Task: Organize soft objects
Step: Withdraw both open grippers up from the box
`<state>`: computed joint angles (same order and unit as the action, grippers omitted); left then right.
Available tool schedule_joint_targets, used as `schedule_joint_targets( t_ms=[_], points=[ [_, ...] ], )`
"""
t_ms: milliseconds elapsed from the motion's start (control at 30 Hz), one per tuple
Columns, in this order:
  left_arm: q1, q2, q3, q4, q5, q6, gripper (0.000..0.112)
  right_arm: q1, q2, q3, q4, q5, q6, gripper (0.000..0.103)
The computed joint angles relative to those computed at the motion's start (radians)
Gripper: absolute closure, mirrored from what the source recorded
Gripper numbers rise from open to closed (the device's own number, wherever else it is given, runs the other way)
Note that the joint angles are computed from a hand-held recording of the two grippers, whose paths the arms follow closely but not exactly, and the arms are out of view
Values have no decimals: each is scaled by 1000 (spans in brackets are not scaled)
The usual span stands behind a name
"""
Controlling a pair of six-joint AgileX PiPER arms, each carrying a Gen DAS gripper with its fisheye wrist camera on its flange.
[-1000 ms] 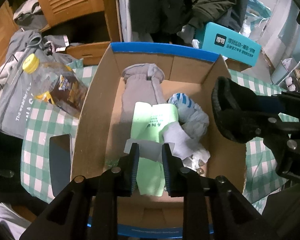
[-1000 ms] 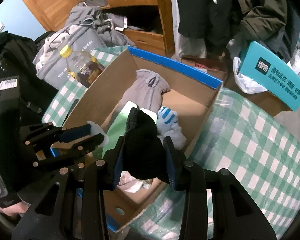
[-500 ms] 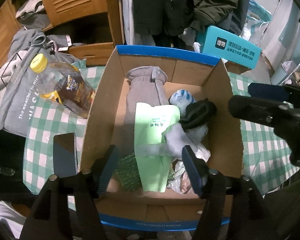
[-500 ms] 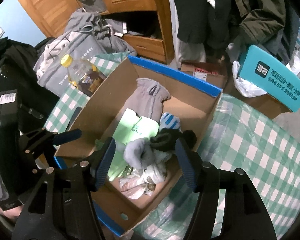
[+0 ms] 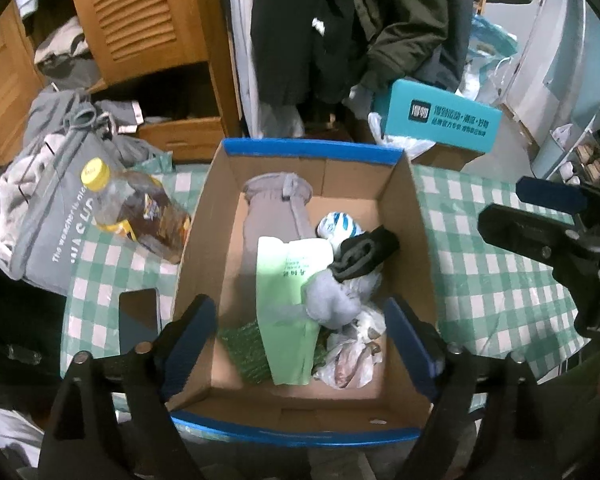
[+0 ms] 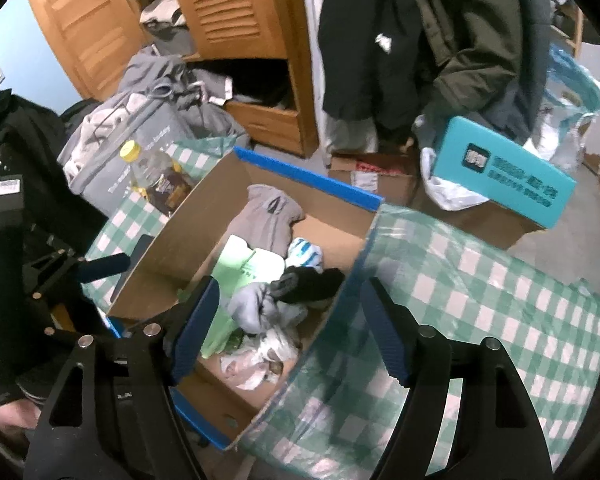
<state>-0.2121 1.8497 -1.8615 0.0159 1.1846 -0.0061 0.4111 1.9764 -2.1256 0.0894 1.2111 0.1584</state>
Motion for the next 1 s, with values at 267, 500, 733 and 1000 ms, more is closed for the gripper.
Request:
schedule_joint_targets(
  t_ms=[267,500,733,1000],
  points=[
    [-24,-9,-37,2,28,-24,21,-20,-141,170,-51,-72,21,28],
    [-52,-36,-39,37,23,-64,17,-31,-248,297,-123,-135,47,28],
    [-80,-55,-56,58,16,-91,16,-44,-305,365,-175,-175,68,28],
    [-125,-69,-56,98,-4,-113,16,-68,-343,417,-178,-209,91,28]
  ],
)
